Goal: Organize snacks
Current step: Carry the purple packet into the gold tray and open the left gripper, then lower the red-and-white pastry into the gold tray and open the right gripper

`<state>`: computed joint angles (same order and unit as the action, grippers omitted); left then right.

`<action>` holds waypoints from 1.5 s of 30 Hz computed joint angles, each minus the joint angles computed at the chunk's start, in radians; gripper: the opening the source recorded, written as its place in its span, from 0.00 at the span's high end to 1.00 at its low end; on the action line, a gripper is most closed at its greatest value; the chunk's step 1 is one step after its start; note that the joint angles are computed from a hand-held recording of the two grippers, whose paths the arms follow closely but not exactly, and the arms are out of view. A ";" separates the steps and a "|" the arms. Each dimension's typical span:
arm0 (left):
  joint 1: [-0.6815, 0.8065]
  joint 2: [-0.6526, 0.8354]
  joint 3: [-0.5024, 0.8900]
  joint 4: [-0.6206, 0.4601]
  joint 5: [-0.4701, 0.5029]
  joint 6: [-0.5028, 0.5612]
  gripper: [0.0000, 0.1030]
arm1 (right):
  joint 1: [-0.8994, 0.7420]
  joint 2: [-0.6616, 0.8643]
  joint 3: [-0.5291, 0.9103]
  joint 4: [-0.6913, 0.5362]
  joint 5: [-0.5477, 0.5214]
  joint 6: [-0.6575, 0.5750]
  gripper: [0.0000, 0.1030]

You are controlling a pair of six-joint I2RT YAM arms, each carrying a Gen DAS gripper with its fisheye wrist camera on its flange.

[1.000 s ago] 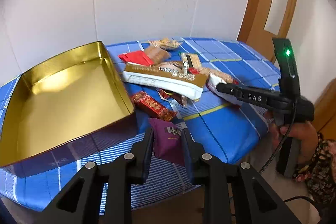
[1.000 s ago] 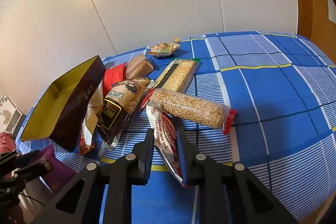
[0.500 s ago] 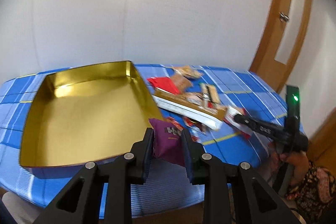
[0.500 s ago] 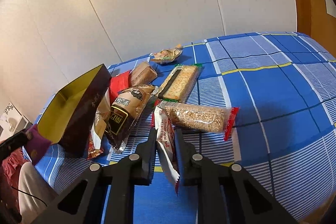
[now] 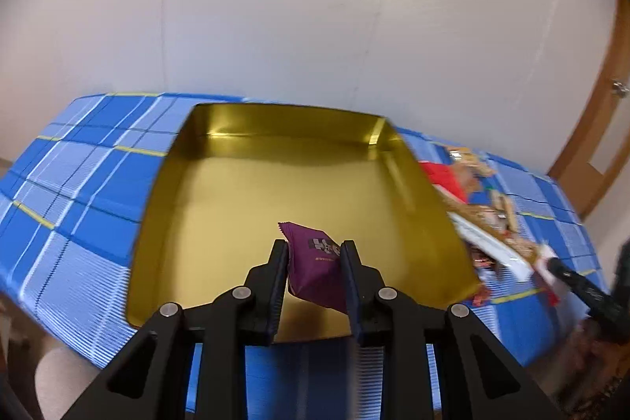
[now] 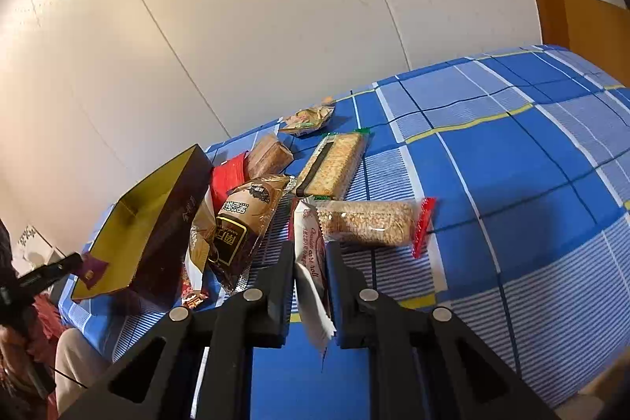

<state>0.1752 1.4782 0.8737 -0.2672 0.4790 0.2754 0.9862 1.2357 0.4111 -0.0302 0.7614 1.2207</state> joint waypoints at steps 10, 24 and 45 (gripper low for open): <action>0.035 0.079 -0.021 0.141 -0.132 -0.013 0.72 | 0.031 -0.006 0.017 -0.049 0.055 0.039 0.86; 0.044 -0.138 -0.240 0.299 -0.202 -0.010 0.55 | 0.052 0.165 0.246 -0.349 0.072 0.139 0.86; 0.088 -0.265 -0.369 0.249 -0.113 0.073 0.55 | 0.043 0.526 0.765 -0.231 -0.046 -0.331 0.85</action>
